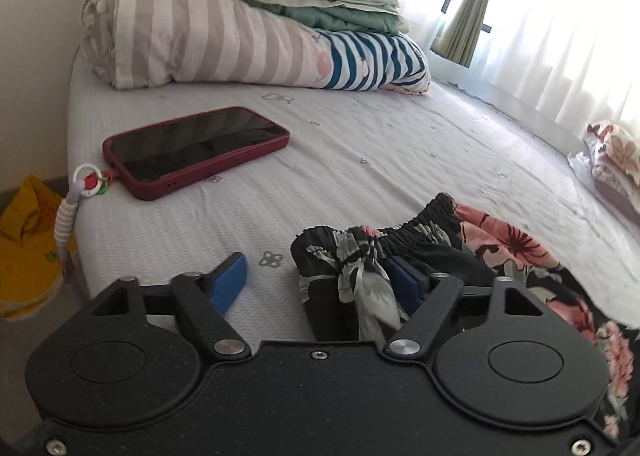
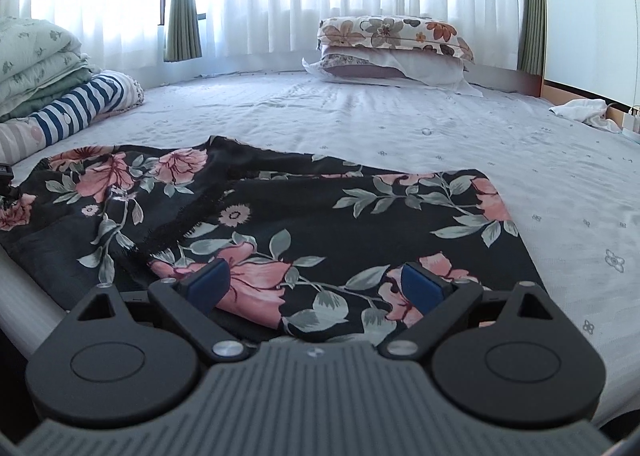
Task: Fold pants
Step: 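Grasp the waistband with the left tool and lift it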
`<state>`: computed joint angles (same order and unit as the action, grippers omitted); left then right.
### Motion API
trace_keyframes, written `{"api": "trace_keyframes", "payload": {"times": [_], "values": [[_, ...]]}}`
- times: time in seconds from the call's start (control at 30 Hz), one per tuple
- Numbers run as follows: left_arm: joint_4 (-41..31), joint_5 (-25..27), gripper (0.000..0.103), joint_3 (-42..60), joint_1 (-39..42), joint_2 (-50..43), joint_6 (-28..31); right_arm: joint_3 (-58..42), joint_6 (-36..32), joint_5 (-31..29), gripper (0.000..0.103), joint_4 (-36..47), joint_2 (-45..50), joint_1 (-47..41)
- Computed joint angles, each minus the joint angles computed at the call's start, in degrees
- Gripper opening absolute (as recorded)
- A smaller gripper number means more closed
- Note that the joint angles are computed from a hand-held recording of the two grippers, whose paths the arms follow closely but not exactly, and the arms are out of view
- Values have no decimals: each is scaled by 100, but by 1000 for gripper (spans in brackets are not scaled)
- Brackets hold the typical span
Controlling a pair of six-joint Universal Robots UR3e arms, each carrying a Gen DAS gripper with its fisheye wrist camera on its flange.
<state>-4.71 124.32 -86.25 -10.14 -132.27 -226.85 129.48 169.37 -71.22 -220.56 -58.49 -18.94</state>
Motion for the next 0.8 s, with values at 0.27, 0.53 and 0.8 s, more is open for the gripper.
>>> {"api": "trace_keyframes", "payload": {"times": [0.27, 0.53, 0.8], "values": [[565, -262, 13, -276, -39, 109, -113, -160, -156, -11, 99, 41, 296, 76], [988, 284, 12, 216, -615, 41, 959, -234, -170, -90, 103, -168, 562, 154], [815, -830, 12, 1333, -1214, -60, 1507, 514, 479, 971, 101, -1528, 500, -639]]}}
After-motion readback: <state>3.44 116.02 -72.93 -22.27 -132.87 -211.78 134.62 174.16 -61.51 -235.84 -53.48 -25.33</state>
